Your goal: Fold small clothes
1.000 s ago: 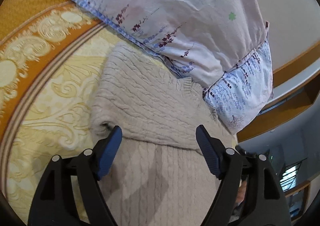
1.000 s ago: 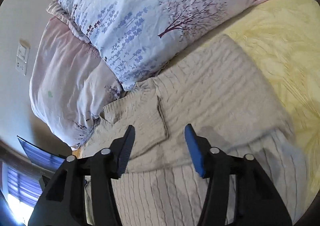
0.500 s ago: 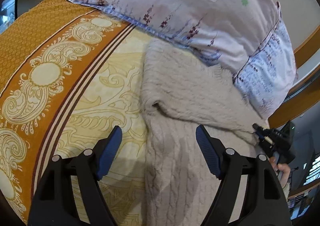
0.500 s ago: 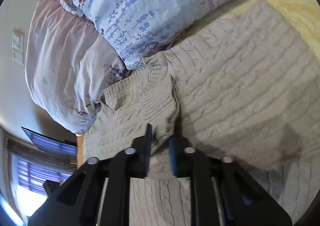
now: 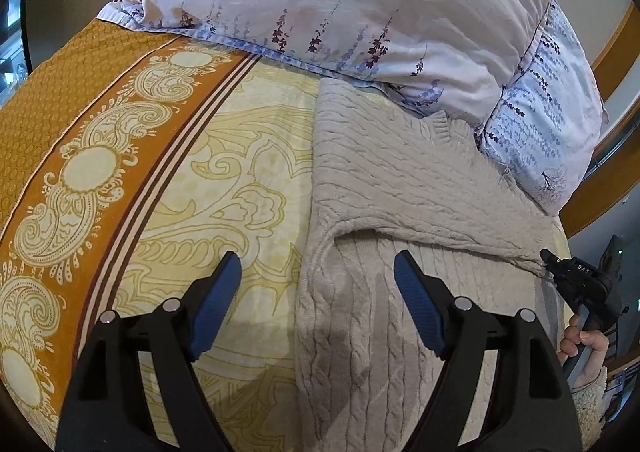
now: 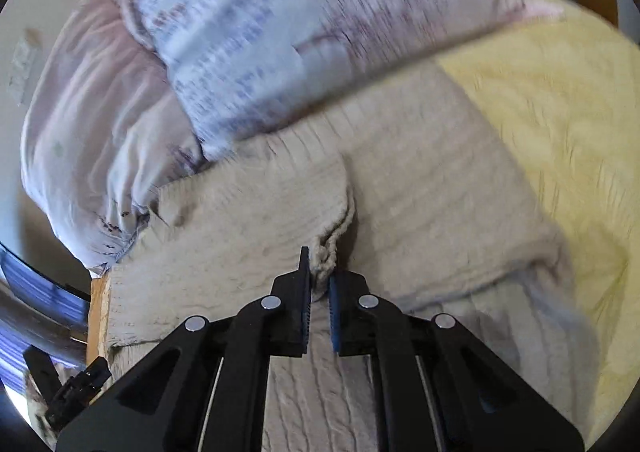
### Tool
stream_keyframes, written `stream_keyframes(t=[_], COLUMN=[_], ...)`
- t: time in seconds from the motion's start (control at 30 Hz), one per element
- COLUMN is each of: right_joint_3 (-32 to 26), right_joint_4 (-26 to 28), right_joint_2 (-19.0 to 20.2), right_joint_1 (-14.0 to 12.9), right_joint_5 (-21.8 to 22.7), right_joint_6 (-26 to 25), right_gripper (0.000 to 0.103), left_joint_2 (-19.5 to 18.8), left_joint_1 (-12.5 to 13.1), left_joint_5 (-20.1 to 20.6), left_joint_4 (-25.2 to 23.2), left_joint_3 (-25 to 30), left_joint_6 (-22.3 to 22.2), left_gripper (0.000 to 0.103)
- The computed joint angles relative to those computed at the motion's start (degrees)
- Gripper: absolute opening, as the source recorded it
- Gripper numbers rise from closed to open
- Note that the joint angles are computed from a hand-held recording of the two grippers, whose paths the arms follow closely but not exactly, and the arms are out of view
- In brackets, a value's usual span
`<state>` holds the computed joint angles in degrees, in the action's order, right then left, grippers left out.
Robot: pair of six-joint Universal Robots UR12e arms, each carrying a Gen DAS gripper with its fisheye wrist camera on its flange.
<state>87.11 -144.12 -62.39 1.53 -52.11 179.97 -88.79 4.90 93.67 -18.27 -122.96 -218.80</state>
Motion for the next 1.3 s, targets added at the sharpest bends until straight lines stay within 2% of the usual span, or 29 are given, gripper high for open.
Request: stream_keyframes(t=[0.03,0.07,0.1,0.17,0.27,0.37,0.53,0.6,0.7,0.8,0.93,1.03,1.1,1.2,1.3], right_joint_3=[-0.11,-0.12,0.11,1.14,3.09,4.66,7.47,7.97,8.19,8.95,9.44,10.03,10.22,10.25,10.62], right_joint_4=[0.69,1.09,1.12,0.13,-0.75,0.79,1.15,2.89,9.27,14.39,26.35,36.01,41.88,51.86,56.56], right_joint_2=[-0.11,-0.29,-0.57,-1.34,-2.84,-4.1,-6.04,-6.36,-6.64,-7.24,-8.15,-9.02,-9.48,-10.21,-10.74], right_joint_1=[-0.14,-0.36,-0.65,-1.53,-3.38,-5.47,-8.74,-9.63,-10.98,-12.0,-13.29,-14.75,-15.64,-17.06,-18.26], right_joint_5=[0.28,0.67,1.0,2.68,4.72,6.37,4.61,5.0,7.14,10.76,16.39,21.1,23.23,24.57,23.97], right_joint_6=[-0.2,-0.39,-0.63,-1.19,-3.88,-7.2,-9.41,-10.42,-13.48,-17.79,-27.56,-35.99,-41.6,-51.75,-57.58], right_gripper=[0.011,0.018,0.032,0.048,0.05,0.05,0.05,0.05,0.05,0.049,0.043,0.04,0.04,0.04,0.04], left_joint_2=[0.17,0.39,0.77,1.27,2.07,2.92,4.2,4.47,4.93,5.32,5.74,5.73,5.75,5.46,4.47], left_joint_1=[0.05,0.16,0.47,0.77,0.93,1.03,0.74,0.57,-0.18,-0.35,-0.6,-0.39,-0.58,-0.67,-0.96], left_joint_5=[-0.32,-0.92,-2.27,-3.89,-5.81,-8.01,-11.57,-12.66,-13.28,-16.01,-19.6,-23.26,-24.34,-26.86,-28.93], left_joint_4=[0.36,0.85,1.82,3.1,5.45,7.73,10.28,10.86,12.75,15.51,20.69,26.6,29.18,33.73,39.1], left_joint_3=[-0.26,-0.59,-1.23,-2.11,-3.52,-4.94,-7.19,-7.94,-9.1,-10.6,-13.05,-15.39,-16.44,-18.4,-20.25], left_joint_6=[-0.37,-0.75,-1.1,-1.54,-1.74,-1.91,-2.2,-2.7,-3.81,-5.62,-7.53,-9.25,-9.38,-10.29,-11.44], left_gripper=[0.078,0.078,0.078,0.077,0.074,0.074,0.072,0.07,0.067,0.062,0.053,0.046,0.046,0.046,0.045])
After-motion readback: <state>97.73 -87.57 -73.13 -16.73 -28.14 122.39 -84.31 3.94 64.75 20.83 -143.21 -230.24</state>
